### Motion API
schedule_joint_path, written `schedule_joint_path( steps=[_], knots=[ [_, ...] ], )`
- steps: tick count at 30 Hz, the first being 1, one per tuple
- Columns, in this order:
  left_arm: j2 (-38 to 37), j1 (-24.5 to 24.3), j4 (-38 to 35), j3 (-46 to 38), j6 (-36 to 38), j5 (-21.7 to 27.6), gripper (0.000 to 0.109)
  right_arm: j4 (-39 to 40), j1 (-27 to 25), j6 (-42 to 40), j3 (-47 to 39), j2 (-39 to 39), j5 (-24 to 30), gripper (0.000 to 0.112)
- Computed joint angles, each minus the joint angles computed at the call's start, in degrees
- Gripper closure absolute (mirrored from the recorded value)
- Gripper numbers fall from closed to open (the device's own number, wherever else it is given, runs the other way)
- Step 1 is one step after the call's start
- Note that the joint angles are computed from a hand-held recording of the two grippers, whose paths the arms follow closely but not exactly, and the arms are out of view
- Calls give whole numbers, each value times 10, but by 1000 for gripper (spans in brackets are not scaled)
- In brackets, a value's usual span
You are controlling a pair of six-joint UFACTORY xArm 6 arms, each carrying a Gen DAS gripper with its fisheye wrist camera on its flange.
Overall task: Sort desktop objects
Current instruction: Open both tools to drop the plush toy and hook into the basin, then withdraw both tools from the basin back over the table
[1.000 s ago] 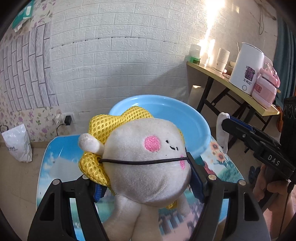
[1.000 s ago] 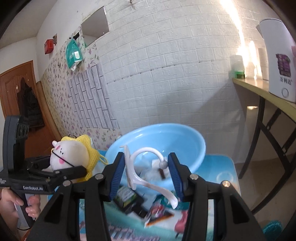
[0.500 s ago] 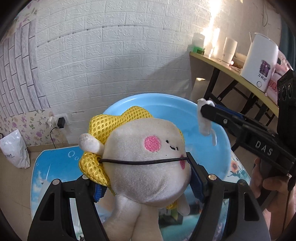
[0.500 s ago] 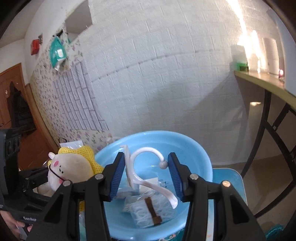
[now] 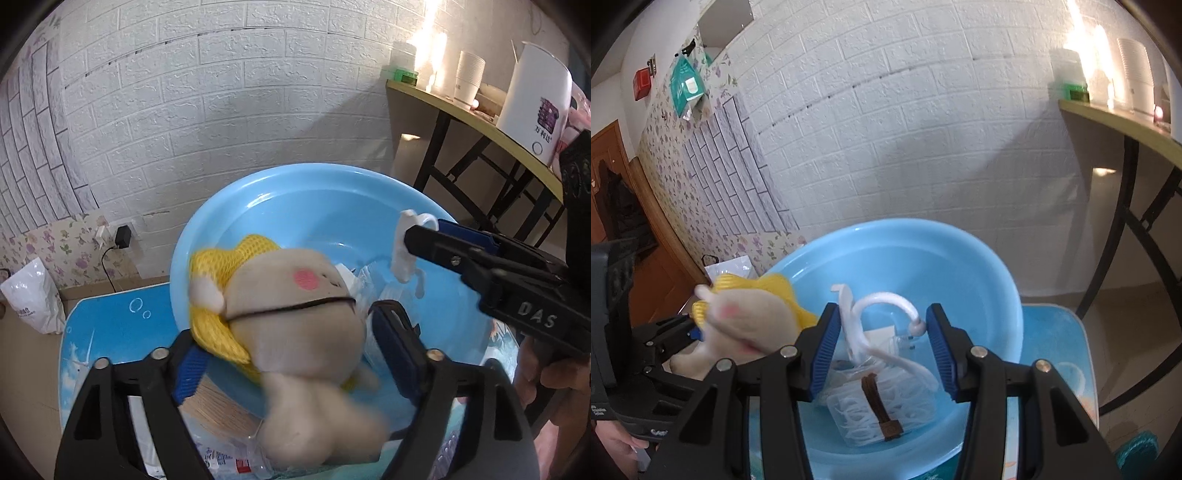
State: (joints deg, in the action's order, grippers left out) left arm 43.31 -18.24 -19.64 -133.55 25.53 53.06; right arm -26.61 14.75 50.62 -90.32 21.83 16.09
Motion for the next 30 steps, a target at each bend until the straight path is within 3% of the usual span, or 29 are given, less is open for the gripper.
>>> schedule_joint_path(
  steps=[8, 11, 20, 30],
  knots=[
    [-41, 0, 24, 51, -25, 0, 11, 90, 7, -75, -3, 5, 17, 64],
    [-49, 4, 33, 58, -26, 14, 10, 159, 10, -131, -1, 2, 20, 53],
    [-101, 11, 43, 119, -16, -13, 10, 126, 7, -97, 52, -46, 19, 48],
    [-209, 35, 48, 286, -13, -61, 10, -8, 29, 19, 137, -140, 47, 48]
  ],
)
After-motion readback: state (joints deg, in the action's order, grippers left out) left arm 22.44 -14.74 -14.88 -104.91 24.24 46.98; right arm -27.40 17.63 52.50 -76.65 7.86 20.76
